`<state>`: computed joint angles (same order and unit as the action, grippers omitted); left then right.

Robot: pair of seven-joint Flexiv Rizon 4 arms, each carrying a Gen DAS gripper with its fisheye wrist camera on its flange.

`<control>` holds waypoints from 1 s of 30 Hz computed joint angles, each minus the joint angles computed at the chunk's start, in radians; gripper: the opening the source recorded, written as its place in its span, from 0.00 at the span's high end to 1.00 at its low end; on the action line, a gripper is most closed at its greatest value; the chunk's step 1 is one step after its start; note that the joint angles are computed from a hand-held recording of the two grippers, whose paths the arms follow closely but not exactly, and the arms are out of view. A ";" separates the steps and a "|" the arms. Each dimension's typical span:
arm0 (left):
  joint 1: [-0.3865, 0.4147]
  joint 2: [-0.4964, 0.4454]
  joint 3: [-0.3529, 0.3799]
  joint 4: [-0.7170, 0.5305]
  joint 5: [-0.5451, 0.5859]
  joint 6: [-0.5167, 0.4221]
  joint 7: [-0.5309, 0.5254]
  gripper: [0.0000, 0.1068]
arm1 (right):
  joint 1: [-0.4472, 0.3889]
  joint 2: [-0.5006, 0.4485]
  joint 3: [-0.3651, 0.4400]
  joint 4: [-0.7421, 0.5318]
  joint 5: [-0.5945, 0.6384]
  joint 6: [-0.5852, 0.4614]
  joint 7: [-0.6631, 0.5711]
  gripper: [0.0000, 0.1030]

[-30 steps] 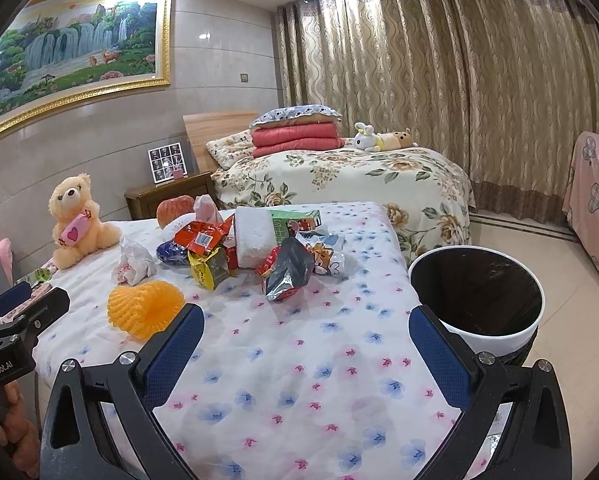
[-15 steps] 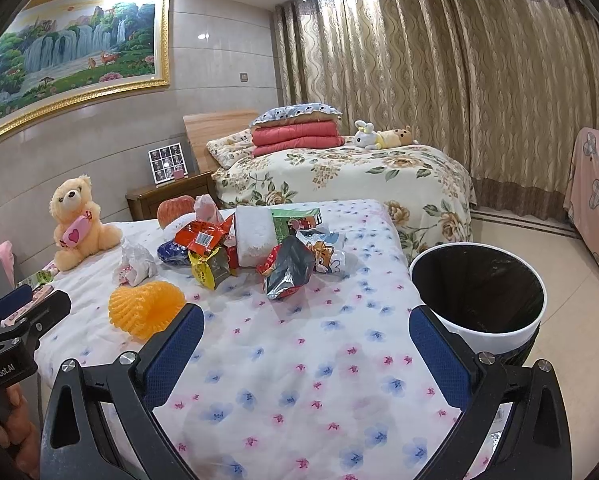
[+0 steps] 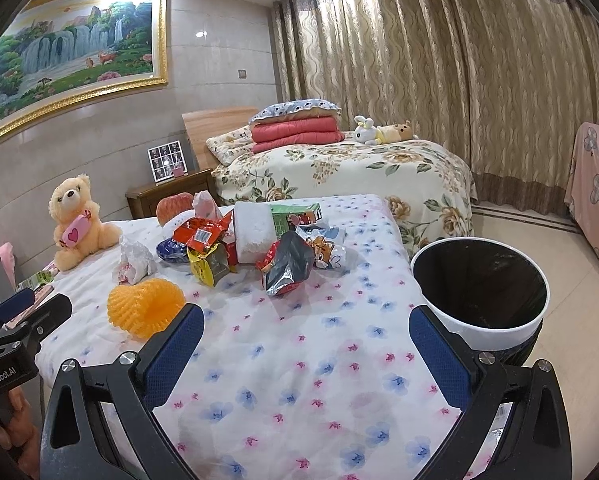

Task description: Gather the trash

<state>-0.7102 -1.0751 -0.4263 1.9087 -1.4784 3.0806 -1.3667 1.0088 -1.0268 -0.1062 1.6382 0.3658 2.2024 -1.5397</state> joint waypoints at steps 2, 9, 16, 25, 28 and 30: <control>0.006 0.003 -0.003 0.008 0.005 -0.013 -0.010 0.04 | -0.002 0.000 0.000 -0.004 -0.003 -0.011 0.002 0.00; 0.030 0.023 -0.002 0.041 0.025 -0.096 -0.034 0.04 | -0.018 0.002 -0.009 -0.020 -0.047 -0.092 0.046 0.00; 0.054 0.044 0.018 0.060 0.077 -0.204 -0.046 0.04 | -0.061 -0.002 -0.005 -0.057 -0.145 -0.196 0.159 0.00; 0.075 0.068 0.072 0.083 0.162 -0.346 -0.102 0.04 | -0.183 -0.038 0.099 -0.158 -0.364 -0.348 0.302 0.01; 0.081 0.073 0.089 0.083 0.189 -0.385 -0.108 0.04 | -0.217 -0.056 0.131 -0.197 -0.430 -0.399 0.344 0.01; 0.088 0.076 0.102 0.082 0.215 -0.413 -0.114 0.05 | -0.238 -0.068 0.153 -0.225 -0.472 -0.436 0.372 0.01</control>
<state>-0.6226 -0.9988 -0.3238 1.9908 -1.2633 2.6674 -1.4811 0.7707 -1.0950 0.0466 1.4133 -0.1063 1.7666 -1.1681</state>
